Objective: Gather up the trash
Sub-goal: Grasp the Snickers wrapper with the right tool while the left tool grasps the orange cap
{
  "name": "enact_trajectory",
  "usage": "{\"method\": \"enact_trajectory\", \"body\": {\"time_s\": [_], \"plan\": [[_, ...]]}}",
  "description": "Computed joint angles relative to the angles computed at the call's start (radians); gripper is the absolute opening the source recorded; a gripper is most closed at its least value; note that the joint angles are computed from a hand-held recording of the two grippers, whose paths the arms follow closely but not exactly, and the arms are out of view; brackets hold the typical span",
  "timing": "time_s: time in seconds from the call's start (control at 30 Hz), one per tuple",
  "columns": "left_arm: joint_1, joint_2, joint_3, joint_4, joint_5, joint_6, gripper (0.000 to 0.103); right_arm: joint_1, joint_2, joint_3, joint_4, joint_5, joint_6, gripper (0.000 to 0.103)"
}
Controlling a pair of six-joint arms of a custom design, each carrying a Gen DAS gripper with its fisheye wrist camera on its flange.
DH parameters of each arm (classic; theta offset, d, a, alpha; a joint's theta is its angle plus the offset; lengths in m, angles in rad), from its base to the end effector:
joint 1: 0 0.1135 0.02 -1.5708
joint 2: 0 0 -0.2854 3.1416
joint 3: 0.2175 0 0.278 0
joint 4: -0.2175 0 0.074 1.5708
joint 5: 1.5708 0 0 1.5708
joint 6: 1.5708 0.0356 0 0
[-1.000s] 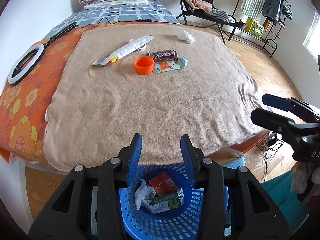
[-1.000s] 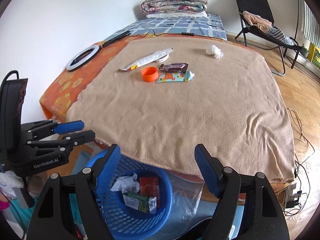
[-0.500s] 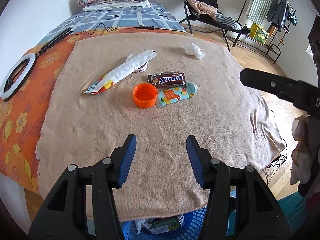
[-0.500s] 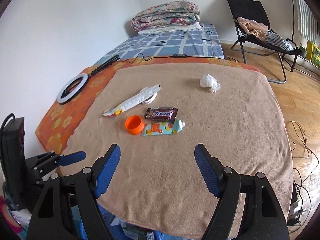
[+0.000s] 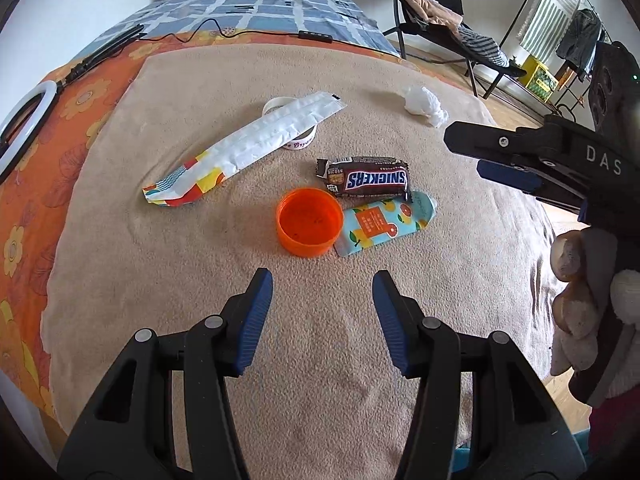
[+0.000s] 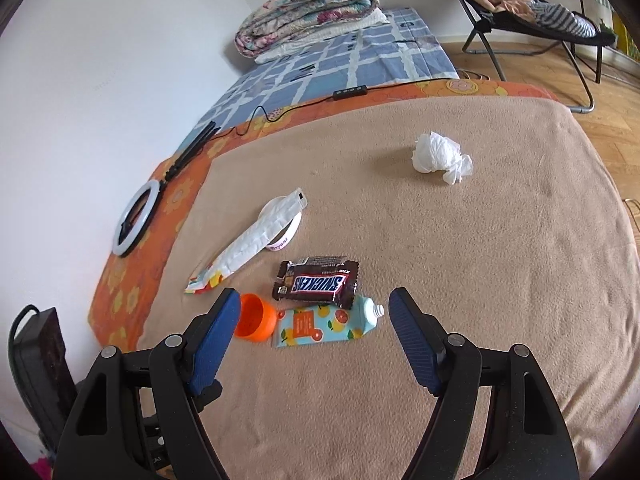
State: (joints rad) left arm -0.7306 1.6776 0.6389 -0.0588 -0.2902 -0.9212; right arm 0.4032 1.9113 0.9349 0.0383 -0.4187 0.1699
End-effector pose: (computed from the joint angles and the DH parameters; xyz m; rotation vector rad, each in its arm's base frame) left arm 0.2221 -0.1853 0.0976 -0.3392 2.5842 -0.2038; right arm 0.3439 0.1624 0.1053 -0.4728 2.5115 0.7555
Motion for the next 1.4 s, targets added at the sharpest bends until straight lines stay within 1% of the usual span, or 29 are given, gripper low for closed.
{"method": "enact_trajectory", "body": {"time_s": [0.2, 0.27, 0.4, 0.47, 0.57, 0.63, 0.67, 0.7, 0.73, 0.8, 1.0, 1.03, 1.1, 1.13, 1.17, 1.27, 1.4], "plan": [[0.053, 0.070, 0.047, 0.036, 0.025, 0.026, 0.053, 0.003, 0.125, 0.114, -0.025, 0.000, 0.029, 0.075], [0.070, 0.098, 0.063, 0.043, 0.041, 0.032, 0.053, 0.001, 0.162, 0.148, -0.033, -0.005, 0.043, 0.072], [0.082, 0.140, 0.088, 0.039, 0.045, 0.045, 0.053, -0.001, 0.235, 0.214, -0.061, -0.021, 0.063, 0.071], [0.088, 0.155, 0.092, 0.040, 0.046, 0.050, 0.053, 0.002, 0.265, 0.243, -0.075, -0.021, 0.064, 0.066], [0.105, 0.171, 0.088, 0.057, 0.056, 0.048, 0.053, 0.003, 0.296, 0.271, -0.090, -0.022, 0.057, 0.063], [0.111, 0.179, 0.091, 0.060, 0.059, 0.049, 0.053, -0.002, 0.314, 0.284, -0.097, -0.042, 0.066, 0.060], [0.113, 0.183, 0.093, 0.061, 0.055, 0.052, 0.052, -0.003, 0.323, 0.294, -0.103, -0.054, 0.070, 0.058], [0.113, 0.185, 0.095, 0.061, 0.054, 0.055, 0.047, -0.004, 0.332, 0.303, -0.110, -0.057, 0.071, 0.057], [0.115, 0.189, 0.098, 0.061, 0.056, 0.059, 0.046, -0.003, 0.336, 0.308, -0.113, -0.054, 0.071, 0.057], [0.116, 0.192, 0.099, 0.065, 0.052, 0.064, 0.046, -0.004, 0.342, 0.312, -0.111, -0.056, 0.075, 0.056], [0.113, 0.192, 0.098, 0.068, 0.046, 0.074, 0.045, -0.002, 0.350, 0.322, -0.121, -0.075, 0.072, 0.047], [0.111, 0.191, 0.100, 0.066, 0.044, 0.074, 0.045, 0.000, 0.350, 0.324, -0.124, -0.077, 0.069, 0.044], [0.106, 0.193, 0.105, 0.059, 0.035, 0.080, 0.045, 0.007, 0.350, 0.326, -0.131, -0.074, 0.058, 0.031], [0.102, 0.193, 0.108, 0.054, 0.029, 0.083, 0.045, 0.012, 0.350, 0.327, -0.136, -0.069, 0.052, 0.021], [0.098, 0.192, 0.109, 0.050, 0.023, 0.083, 0.045, 0.017, 0.349, 0.327, -0.140, -0.061, 0.047, 0.015], [0.089, 0.174, 0.103, 0.043, 0.002, 0.089, 0.045, 0.026, 0.340, 0.313, -0.123, -0.039, 0.038, 0.012], [0.088, 0.128, 0.079, 0.037, -0.013, 0.088, 0.045, 0.032, 0.306, 0.275, -0.082, -0.018, 0.032, 0.011]]}}
